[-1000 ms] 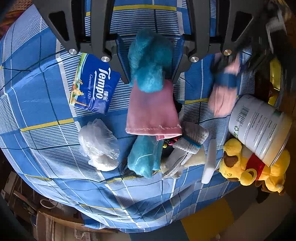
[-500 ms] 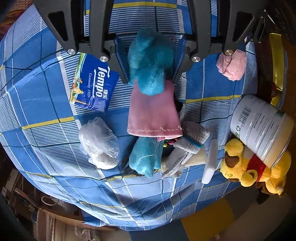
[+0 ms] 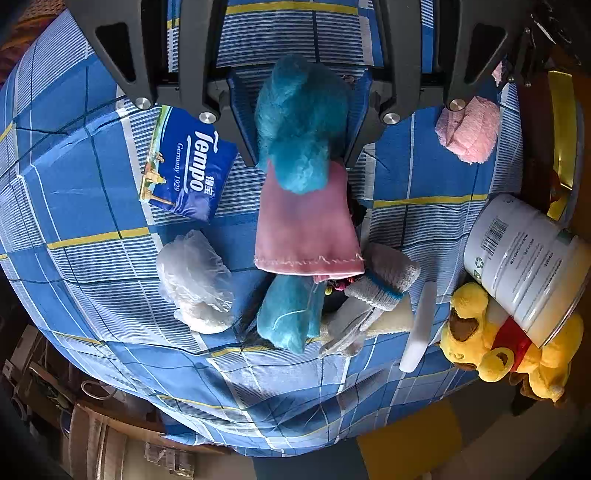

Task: Organize soft objects
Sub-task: 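Carry the rolled towel to the gold tray with the left gripper while the right gripper holds the plush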

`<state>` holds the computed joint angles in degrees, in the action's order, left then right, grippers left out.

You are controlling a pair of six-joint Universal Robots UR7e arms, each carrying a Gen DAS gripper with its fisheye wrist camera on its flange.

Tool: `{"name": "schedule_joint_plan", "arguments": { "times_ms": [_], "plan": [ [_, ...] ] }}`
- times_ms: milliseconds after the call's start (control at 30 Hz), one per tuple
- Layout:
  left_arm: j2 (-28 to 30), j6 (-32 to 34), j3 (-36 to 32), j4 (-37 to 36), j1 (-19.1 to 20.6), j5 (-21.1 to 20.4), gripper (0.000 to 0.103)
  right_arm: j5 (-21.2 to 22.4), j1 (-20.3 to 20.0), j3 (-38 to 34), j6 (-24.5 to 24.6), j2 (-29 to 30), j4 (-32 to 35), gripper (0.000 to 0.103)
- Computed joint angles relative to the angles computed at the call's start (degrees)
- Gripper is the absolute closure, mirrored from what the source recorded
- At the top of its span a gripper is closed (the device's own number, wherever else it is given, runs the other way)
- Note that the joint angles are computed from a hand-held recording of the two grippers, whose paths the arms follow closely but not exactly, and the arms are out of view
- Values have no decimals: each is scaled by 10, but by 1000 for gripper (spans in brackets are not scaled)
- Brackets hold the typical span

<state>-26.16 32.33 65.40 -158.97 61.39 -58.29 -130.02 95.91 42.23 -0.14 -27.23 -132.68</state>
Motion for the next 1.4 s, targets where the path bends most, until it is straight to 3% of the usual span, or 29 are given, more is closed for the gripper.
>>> {"name": "schedule_joint_plan", "arguments": {
  "times_ms": [467,800,900,1033,1167,1400],
  "plan": [
    [-1,-1,0,1,1,-3,61,-17,4,1,-27,6,-25,60],
    [-23,-41,-8,82,6,-28,68,-19,5,11,-30,4,-44,62],
    [-45,-62,1,121,9,-60,68,-11,4,15,-2,-5,-32,64],
    [-73,-50,35,113,9,-95,68,-17,14,4,8,-8,-28,66],
    [-87,-48,47,108,6,-120,68,-45,32,-58,-14,14,-12,66],
    [-111,-66,56,100,8,-149,68,-96,43,-271,-22,116,107,66]
  ]
}}
